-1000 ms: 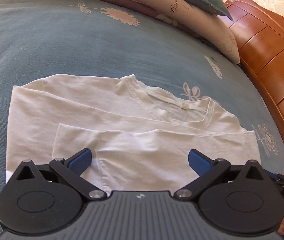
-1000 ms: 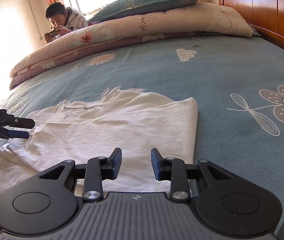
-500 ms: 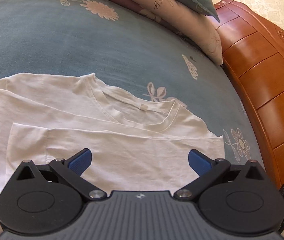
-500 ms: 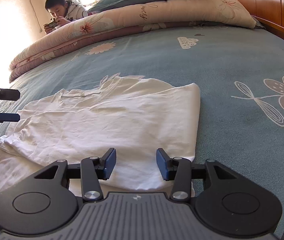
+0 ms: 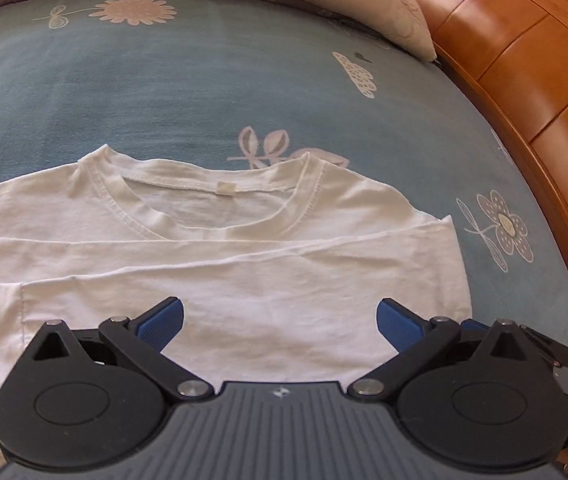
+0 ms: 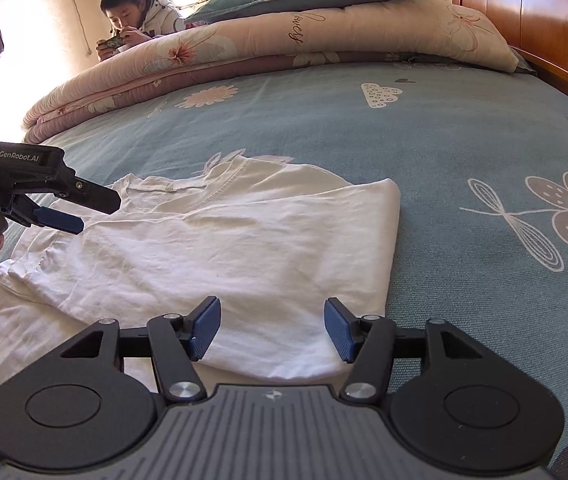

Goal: Fold clothes

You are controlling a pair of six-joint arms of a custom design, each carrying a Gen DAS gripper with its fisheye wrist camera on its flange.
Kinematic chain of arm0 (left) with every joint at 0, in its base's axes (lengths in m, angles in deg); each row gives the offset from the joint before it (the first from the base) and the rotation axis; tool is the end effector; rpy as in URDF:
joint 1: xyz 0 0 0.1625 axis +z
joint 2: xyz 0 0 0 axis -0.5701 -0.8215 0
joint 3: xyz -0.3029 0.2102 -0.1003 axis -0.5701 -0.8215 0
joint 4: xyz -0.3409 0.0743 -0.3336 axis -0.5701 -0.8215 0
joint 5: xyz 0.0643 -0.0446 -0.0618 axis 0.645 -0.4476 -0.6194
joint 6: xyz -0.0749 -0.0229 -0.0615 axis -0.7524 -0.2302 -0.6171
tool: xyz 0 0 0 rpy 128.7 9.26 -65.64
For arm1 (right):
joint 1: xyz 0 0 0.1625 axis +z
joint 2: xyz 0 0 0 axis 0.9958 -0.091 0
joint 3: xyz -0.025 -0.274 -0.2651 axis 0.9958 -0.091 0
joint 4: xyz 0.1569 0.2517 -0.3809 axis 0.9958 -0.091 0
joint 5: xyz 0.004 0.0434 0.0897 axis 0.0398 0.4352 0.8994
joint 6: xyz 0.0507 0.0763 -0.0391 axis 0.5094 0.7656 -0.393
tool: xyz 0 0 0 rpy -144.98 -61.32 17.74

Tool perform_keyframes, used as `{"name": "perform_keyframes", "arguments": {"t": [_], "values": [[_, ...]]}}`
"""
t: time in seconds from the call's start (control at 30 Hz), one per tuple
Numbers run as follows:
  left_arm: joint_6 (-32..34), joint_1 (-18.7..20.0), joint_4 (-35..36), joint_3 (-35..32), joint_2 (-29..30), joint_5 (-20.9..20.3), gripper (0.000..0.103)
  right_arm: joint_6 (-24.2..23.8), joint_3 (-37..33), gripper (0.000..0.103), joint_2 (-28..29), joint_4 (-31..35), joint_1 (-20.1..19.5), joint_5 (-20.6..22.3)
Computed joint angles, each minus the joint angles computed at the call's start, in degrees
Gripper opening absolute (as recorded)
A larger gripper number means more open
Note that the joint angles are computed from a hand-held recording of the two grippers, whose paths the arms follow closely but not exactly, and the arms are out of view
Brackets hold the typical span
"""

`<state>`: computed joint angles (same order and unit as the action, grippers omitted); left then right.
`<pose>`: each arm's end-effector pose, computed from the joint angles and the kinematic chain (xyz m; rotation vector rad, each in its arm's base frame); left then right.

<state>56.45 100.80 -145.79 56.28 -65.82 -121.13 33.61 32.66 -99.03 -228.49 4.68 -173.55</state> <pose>-0.1443 -0.7398 0.1152 0.6767 2.7103 -0.4062 0.0946 -0.5982 0.0984 0.3616 -2.4065 1.0188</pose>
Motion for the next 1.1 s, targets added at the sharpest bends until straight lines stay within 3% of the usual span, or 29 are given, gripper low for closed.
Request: {"name": "perform_keyframes", "arguments": {"t": [0.07, 0.17, 0.27, 0.33, 0.4, 0.57, 0.8, 0.93, 1.1], "values": [[0.8, -0.5, 0.1, -0.2, 1.4, 1.1, 0.102, -0.2, -0.1, 0.064, 0.2, -0.2, 0.0, -0.3], [1.4, -1.0, -3.0, 0.1, 3.8, 7.3, 0.102, -2.5, -0.2, 0.064, 0.7, -0.7, 0.1, -1.2], [0.5, -1.8, -5.4, 1.7, 2.8, 8.5, 0.102, -4.2, 0.1, 0.064, 0.2, -1.1, 0.2, -2.5], [1.4, -2.3, -3.9, 1.8, 2.1, 5.5, 0.102, -4.3, 1.5, 0.065, -1.8, -2.5, -0.4, -1.1], [2.2, -3.2, -2.8, 1.9, 1.8, 1.3, 0.102, -4.0, 3.3, 0.071, -4.1, -4.2, -1.5, 1.0], [1.5, -4.5, -2.2, 0.3, 5.0, -9.1, 0.102, -0.6, 6.2, 0.072, -8.4, -5.0, -4.4, 1.0], [-2.8, -5.9, -0.9, -4.2, 11.0, -7.2, 0.102, -2.0, 7.5, 0.072, -10.0, -3.5, -5.9, -2.9], [-2.9, -7.0, 5.8, -8.9, 13.2, -10.8, 0.102, -2.6, 8.7, 0.074, -12.0, 0.2, -7.1, -0.1], [-3.1, -8.1, 8.9, -14.1, 18.1, -11.3, 0.102, -6.8, 9.2, 0.081, -11.9, 1.2, -7.0, 0.7]]}}
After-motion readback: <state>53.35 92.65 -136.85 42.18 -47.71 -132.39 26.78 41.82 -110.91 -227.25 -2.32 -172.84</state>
